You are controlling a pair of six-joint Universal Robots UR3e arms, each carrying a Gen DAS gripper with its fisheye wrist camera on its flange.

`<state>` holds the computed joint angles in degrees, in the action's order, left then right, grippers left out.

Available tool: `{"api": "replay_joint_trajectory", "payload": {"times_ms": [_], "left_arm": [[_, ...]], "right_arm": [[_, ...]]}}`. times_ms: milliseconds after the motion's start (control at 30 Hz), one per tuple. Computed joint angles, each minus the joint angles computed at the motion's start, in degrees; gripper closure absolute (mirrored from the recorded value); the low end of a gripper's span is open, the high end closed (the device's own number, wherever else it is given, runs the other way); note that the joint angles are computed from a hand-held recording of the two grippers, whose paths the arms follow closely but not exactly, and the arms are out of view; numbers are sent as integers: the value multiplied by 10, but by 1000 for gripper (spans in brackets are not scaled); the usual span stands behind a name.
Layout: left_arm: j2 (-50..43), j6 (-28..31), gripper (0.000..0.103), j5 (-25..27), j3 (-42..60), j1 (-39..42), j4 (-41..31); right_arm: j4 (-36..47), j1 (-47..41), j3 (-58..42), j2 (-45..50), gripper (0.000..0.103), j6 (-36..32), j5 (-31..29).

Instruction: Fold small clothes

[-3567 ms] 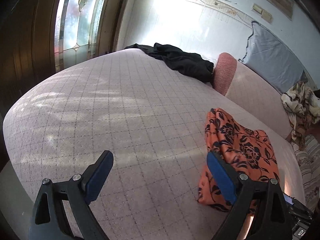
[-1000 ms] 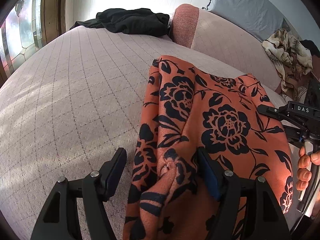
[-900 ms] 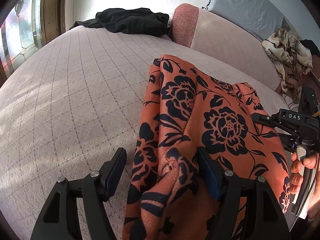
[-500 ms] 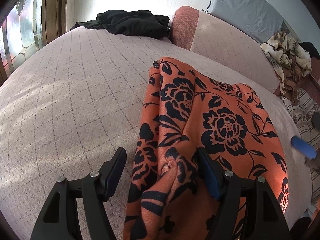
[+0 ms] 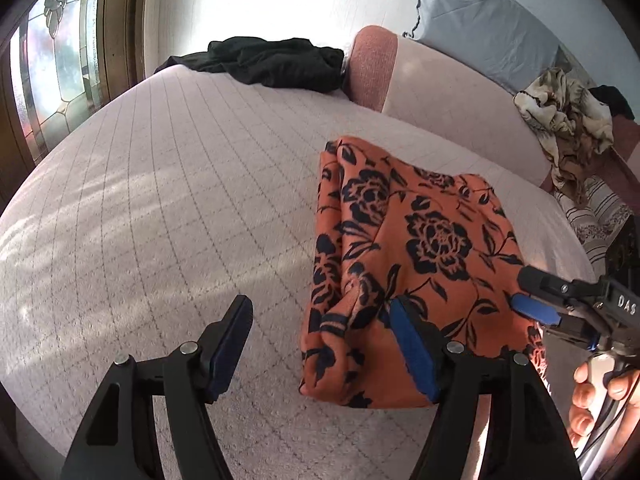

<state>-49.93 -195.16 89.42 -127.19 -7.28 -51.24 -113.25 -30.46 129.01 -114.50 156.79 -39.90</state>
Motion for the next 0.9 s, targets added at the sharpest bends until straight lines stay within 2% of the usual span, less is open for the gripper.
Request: {"api": "replay_joint_trajectory", "payload": {"times_ms": [100, 167, 233, 267, 300, 333, 433, 500, 567, 633, 700, 767, 833, 900], "left_arm": [[-40, 37, 31, -63, 42, 56, 8], [-102, 61, 31, -95, 73, 83, 23], [-203, 75, 31, -117, 120, 90, 23], [-256, 77, 33, -136, 141, 95, 26], [-300, 80, 46, -142, 163, 98, 20], [-336, 90, 52, -154, 182, 106, 14], [-356, 77, 54, -210, 185, 153, 7], [-333, 74, 54, -177, 179, 137, 13], [-301, 63, 52, -101, 172, 94, 28], [-261, 41, 45, -35, 166, 52, 25], [-223, 22, 31, 26, 155, 8, 27], [-196, 6, 28, 87, 150, -39, 26], [-176, 5, 26, 115, 154, -63, 3], [-158, 0, 26, 122, 154, -75, -13]], "right_arm": [[22, -15, 8, -15, 28, -27, 9], [39, -22, 8, -19, 28, -40, 13], [68, -37, 11, -27, 28, -63, 24], [79, -43, 12, -28, 28, -75, 29], [87, -46, 12, -28, 28, -84, 31], [98, -50, 11, -29, 28, -95, 33], [111, -43, 2, -24, 28, -118, 24], [112, -42, 4, -28, 28, -129, 23], [119, -48, 7, -30, 28, -130, 28], [138, -56, 4, -38, 28, -130, 32], [167, -68, 1, -68, 28, -133, 30], [227, -88, -3, -119, 27, -159, 28], [301, -112, -14, -175, 26, -196, 19], [419, -159, -32, -234, 24, -259, 16]]}}
